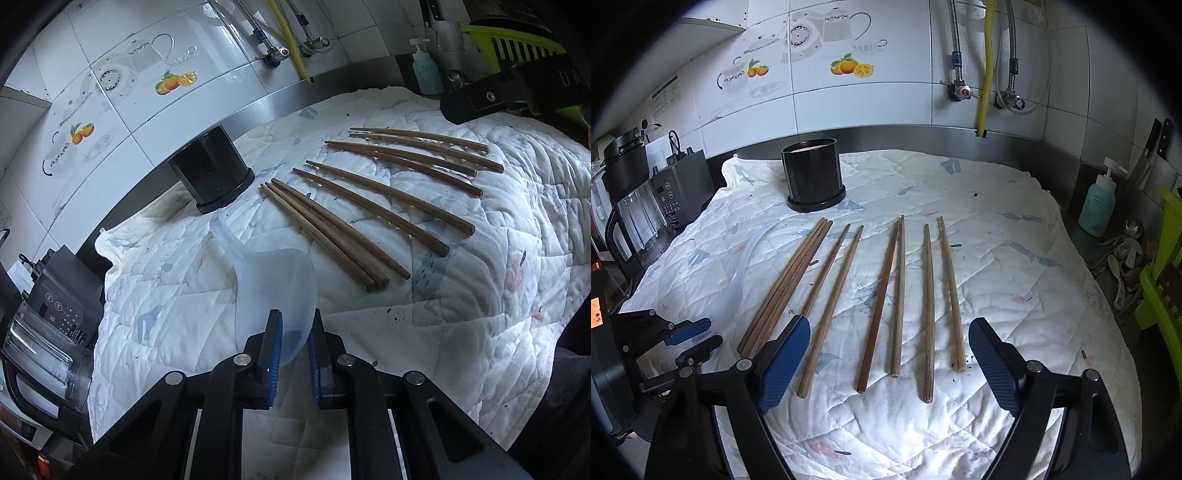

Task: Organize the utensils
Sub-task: 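Move the left tool to the white rice paddle and close on its handle, then lift the white paddle with the left tool while the right tool grasps a chopstick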

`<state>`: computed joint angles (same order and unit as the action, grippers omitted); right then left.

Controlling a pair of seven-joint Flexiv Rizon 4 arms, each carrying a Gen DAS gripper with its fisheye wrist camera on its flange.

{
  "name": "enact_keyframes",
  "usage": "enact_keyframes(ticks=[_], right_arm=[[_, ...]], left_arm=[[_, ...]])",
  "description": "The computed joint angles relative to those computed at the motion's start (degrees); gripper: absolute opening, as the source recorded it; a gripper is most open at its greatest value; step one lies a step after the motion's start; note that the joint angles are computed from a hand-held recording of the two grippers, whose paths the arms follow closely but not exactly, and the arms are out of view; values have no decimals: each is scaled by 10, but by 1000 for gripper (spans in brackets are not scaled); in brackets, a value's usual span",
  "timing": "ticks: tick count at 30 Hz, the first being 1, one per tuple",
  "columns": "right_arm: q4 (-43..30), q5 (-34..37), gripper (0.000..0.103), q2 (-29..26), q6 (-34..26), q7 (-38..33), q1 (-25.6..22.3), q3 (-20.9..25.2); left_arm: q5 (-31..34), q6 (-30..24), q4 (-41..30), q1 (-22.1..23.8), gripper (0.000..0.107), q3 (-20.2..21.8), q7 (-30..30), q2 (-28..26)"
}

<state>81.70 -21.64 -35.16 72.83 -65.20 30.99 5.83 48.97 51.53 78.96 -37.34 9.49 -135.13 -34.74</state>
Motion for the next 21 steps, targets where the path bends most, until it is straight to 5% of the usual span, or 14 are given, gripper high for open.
enact_keyframes(ticks=[7,15,21], right_arm=[[-3,16,82,-4,1,-26,-11,21],[-32,86,42,-23,-39,-119,-38,90],[-42,139,30,-29,-57,-180,-42,115]], left_arm=[[3,19,8,3,3,4,-44,18],[-12,73,31,25,2,-2,-81,46],[-29,107,42,40,2,-2,-98,57]])
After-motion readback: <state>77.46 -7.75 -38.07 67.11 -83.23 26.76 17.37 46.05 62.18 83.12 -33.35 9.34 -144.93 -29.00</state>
